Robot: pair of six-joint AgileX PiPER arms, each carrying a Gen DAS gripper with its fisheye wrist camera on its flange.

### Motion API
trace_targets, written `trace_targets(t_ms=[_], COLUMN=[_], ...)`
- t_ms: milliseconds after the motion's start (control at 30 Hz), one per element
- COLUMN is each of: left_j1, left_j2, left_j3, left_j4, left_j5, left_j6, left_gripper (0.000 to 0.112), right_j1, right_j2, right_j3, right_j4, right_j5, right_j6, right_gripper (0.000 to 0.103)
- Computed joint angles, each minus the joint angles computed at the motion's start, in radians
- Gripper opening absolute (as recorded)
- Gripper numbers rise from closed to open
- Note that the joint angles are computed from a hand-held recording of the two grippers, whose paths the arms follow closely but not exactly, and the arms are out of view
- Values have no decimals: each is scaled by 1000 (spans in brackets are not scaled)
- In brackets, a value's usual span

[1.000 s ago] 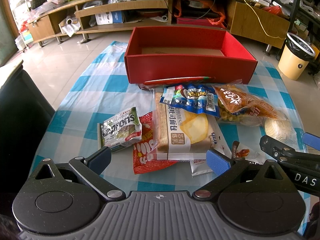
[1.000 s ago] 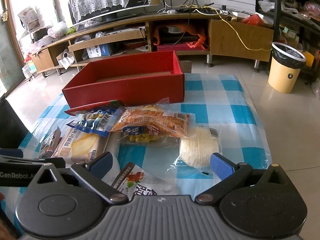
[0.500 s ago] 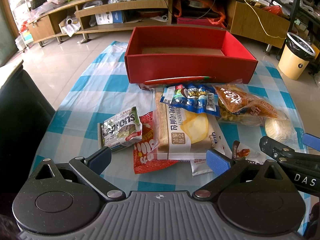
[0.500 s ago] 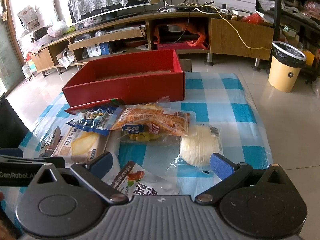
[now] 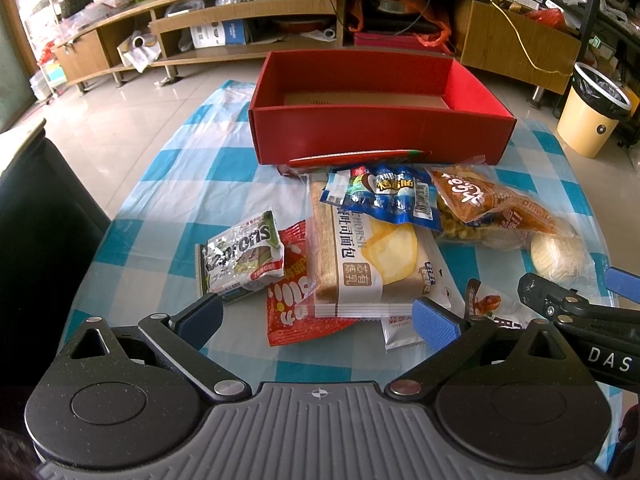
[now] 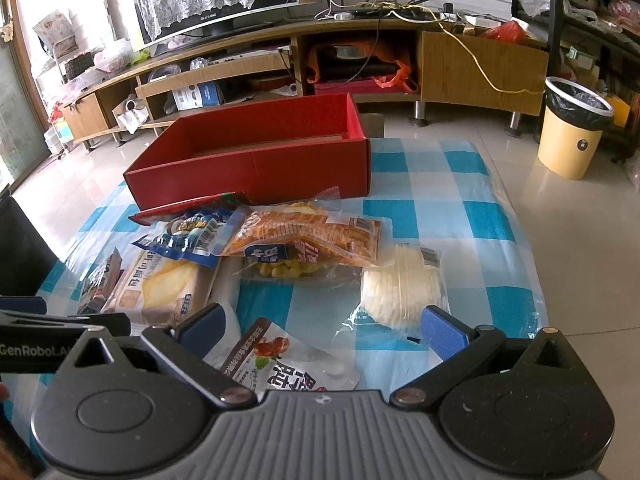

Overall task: Organize snacks
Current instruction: 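Move the left tool toward the HORSH toast bag while the right tool approaches the orange-brown pastry bag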

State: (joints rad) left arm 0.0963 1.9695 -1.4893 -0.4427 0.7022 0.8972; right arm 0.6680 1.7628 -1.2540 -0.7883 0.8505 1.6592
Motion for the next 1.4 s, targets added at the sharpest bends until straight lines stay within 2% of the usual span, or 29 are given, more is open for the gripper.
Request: trace_targets(t_ms=[233, 467, 633, 700, 733, 833, 1033, 1233, 1400], left_j1=[12, 47, 28, 19, 7, -47, -132, -196, -190], left_j2=[23, 114, 137, 181, 196, 217, 244, 326, 297], left_j3=[-10, -183, -256, -331, -352, -356, -374, -470, -426], left_j4=[36, 68, 64, 63, 77, 138, 223, 334, 319], left_j5=[-4, 136, 154, 234, 248, 223, 229, 245, 234], left_j6=[-10, -143, -138, -147, -162, -214, -314, -470, -434], left_gripper=[102, 102, 103, 103, 103, 102, 103, 103, 91], right_j1=[-15, -68, -109, -129, -143, -174, -226, -317, -410], right_j2=[-10, -28, -16, -15, -16, -13, -28, -5, 79], right_j3=[13, 30, -22, -36, -34, -31, -35, -67, -156], right_j4=[32, 79, 111, 107, 116, 145, 146, 253, 433], right_j5=[-24, -50, -67, -61, -70, -68, -85, -159, -211], right_j6=[-39, -66, -196, -238, -254, -288, -355, -551, -784], right_gripper=[101, 101, 101, 101, 101, 101, 101, 101, 101])
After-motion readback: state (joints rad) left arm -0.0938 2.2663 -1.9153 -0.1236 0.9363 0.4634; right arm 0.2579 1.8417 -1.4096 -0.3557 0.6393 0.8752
